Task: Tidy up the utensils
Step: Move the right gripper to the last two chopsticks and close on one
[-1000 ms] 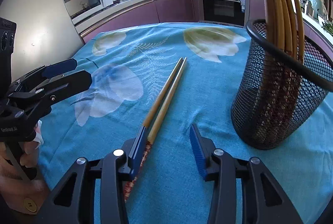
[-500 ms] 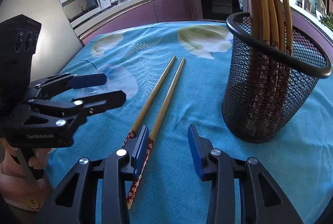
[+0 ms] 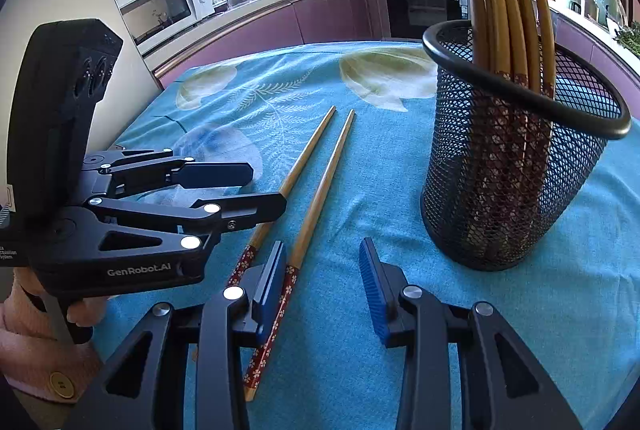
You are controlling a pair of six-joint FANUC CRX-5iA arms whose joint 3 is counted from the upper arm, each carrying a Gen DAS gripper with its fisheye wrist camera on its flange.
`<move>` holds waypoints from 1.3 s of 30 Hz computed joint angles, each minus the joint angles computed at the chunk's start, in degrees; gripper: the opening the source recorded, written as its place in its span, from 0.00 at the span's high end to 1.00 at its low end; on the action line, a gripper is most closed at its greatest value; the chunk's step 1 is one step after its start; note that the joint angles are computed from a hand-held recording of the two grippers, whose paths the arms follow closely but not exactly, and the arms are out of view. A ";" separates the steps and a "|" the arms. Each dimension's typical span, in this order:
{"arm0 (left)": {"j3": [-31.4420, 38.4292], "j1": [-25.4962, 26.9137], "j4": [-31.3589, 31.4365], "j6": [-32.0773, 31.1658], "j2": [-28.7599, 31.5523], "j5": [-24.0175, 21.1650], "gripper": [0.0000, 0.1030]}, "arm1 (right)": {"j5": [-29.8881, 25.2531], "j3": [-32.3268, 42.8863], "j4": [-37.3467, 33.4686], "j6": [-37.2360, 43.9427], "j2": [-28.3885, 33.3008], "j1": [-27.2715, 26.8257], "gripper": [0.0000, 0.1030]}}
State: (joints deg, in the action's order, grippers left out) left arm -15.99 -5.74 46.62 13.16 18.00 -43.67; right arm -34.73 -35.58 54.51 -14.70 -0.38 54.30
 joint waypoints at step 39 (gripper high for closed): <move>3.05 1.57 0.84 5.61 3.18 -4.06 0.92 | 4.77 1.97 0.82 -1.39 2.36 -4.67 0.93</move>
State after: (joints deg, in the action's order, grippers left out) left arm -12.94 -4.17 47.46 18.77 21.18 -47.73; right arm -29.96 -33.62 55.33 -16.09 1.98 49.63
